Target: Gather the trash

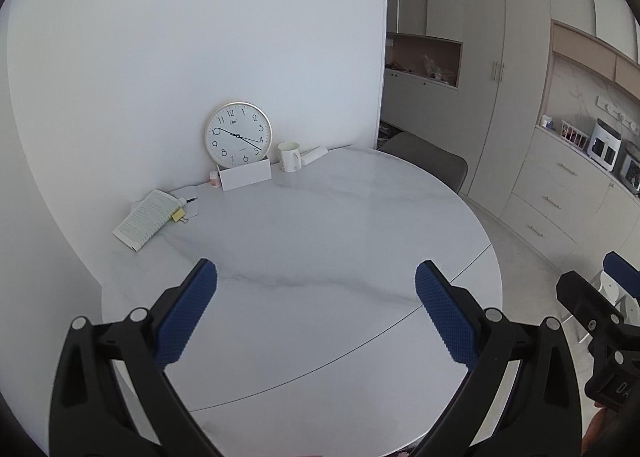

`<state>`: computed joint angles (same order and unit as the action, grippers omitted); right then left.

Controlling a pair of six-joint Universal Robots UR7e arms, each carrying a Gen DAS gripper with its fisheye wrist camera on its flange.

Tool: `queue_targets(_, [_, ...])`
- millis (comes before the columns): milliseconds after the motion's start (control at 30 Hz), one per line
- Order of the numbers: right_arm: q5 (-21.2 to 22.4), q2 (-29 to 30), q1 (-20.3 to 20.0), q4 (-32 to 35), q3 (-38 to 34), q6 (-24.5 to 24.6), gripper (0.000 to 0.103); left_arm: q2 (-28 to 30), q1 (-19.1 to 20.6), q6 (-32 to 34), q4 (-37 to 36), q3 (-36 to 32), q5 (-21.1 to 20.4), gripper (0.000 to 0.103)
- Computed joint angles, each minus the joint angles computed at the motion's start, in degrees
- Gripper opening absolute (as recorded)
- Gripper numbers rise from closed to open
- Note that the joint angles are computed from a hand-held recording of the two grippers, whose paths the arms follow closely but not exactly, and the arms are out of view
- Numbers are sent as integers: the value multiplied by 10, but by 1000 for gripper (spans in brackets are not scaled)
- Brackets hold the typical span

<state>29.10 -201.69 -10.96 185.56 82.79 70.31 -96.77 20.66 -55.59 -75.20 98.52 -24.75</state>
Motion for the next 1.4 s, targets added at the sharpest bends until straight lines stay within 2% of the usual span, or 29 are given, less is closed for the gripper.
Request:
queue_targets(167, [1, -5, -2, -8, 6, 5, 101, 1, -3, -7, 6, 5, 7, 95])
queue_targets(533, [1, -13, 1, -30, 33, 25, 101, 3, 7, 16, -30, 13, -7, 95])
queue_targets(1400, [15, -19, -13, -6, 31, 16, 101, 13, 14, 34, -41, 13, -14, 95])
